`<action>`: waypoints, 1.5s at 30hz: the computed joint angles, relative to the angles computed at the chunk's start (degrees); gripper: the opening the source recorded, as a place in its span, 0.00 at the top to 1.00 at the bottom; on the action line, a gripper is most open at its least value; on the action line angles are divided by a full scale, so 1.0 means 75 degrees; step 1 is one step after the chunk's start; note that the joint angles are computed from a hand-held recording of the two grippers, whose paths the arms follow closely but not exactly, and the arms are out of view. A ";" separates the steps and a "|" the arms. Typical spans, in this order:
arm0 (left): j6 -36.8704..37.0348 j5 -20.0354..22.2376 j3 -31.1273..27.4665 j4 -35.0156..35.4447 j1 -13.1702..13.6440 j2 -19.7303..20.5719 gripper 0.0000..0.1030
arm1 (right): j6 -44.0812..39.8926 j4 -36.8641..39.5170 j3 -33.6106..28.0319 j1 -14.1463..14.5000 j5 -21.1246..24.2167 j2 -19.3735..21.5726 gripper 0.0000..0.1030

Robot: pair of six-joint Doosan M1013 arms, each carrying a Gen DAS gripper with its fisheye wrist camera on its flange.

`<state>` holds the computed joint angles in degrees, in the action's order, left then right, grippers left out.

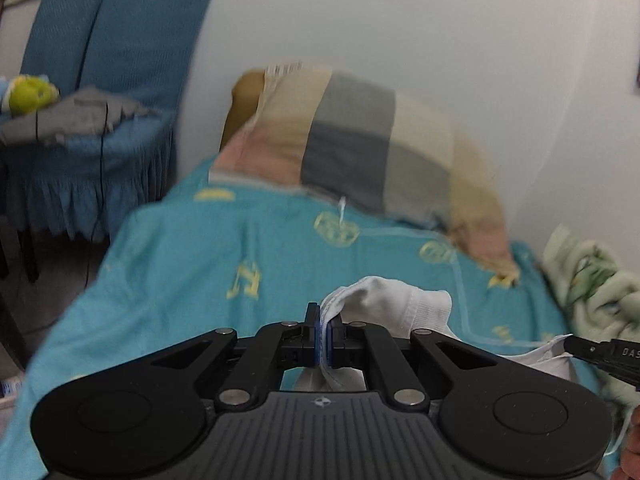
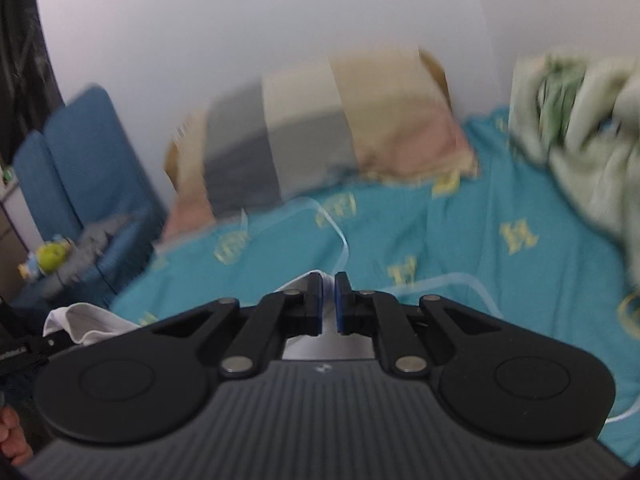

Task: Fold clothes

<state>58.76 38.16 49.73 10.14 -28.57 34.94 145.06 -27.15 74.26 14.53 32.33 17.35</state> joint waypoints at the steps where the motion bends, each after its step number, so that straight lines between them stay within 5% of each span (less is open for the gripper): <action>1: 0.0121 0.0142 -0.0132 -0.0116 0.0037 0.0168 0.97 | -0.0085 0.0216 0.0096 -0.0049 -0.0115 0.0042 0.91; 6: 0.0514 0.0493 -0.0299 -0.0490 0.0118 0.0445 0.90 | -0.0665 0.1304 0.0141 -0.0209 -0.0205 0.0214 0.83; 8: 0.0538 0.0639 -0.0296 -0.0582 0.0142 0.0423 0.72 | -0.0759 0.1429 0.0114 -0.0213 -0.0183 0.0245 0.57; 9: 0.0691 0.0706 -0.0294 -0.0742 0.0171 0.0408 0.58 | -0.0617 0.1248 0.0151 -0.0183 -0.0252 0.0216 0.33; 10: 0.0839 0.0735 -0.0221 -0.0878 0.0178 0.0297 0.56 | -0.0525 0.1137 0.0203 -0.0168 -0.0386 0.0178 0.20; 20: 0.1249 0.0166 0.1838 -0.0780 -0.0120 -0.1807 0.36 | 0.0260 0.0309 0.0908 0.0456 -0.0155 -0.1091 0.19; 32: 0.0386 0.0089 0.4256 0.0648 -0.1393 -0.4371 0.34 | 0.2093 -0.2168 0.2266 0.2433 0.1207 -0.3098 0.19; 40: -0.0570 0.0135 0.5140 0.1780 -0.2264 -0.5229 0.32 | 0.2866 -0.3304 0.2853 0.3848 0.2290 -0.3796 0.19; 45: -0.1523 -0.0045 0.5628 0.2265 -0.2598 -0.5492 0.30 | 0.3367 -0.3435 0.3161 0.4117 0.2344 -0.4032 0.19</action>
<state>47.33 37.83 91.94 27.13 -48.05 -6.25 170.31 -52.92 97.97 45.41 49.91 -12.89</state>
